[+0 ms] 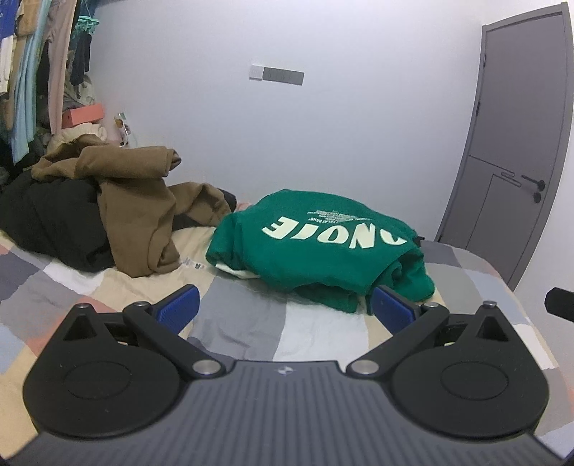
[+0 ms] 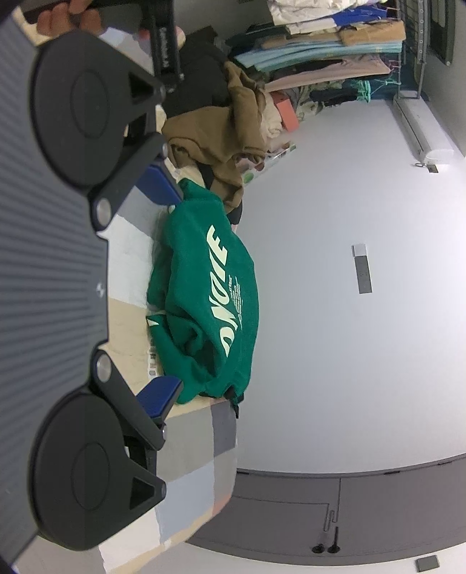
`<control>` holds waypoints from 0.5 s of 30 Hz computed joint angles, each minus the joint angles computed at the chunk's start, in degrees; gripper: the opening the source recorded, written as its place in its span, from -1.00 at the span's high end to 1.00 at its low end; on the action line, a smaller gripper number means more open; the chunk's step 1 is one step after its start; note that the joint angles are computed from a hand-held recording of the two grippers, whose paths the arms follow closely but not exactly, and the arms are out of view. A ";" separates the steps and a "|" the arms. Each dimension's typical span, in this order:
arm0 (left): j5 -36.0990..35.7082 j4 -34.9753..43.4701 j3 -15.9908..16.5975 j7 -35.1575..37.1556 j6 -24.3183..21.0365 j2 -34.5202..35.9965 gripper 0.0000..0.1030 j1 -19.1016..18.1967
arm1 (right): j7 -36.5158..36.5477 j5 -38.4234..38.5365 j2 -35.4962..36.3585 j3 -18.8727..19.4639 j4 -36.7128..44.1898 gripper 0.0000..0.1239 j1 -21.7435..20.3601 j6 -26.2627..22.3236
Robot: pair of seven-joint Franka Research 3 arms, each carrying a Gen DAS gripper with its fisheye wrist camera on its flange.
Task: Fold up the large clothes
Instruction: 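Move both grippers, open, toward the crumpled green hoodie on the bed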
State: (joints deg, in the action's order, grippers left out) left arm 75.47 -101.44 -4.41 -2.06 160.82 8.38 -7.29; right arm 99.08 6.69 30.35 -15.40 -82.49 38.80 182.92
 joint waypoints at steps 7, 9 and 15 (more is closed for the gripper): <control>-0.25 0.95 -0.95 2.33 -1.91 -0.72 -1.00 -1.24 | -1.29 1.05 -2.74 1.91 -2.66 -0.66 -1.28 1.31; 0.19 0.68 -1.09 1.67 -2.20 -1.40 -1.00 -1.42 | -1.38 1.58 -3.16 1.74 -3.03 -0.66 -1.17 1.46; -1.95 2.08 -1.99 5.26 -3.98 -1.15 -1.00 -1.28 | -2.98 2.33 -4.92 3.54 -4.61 -0.66 -2.58 1.44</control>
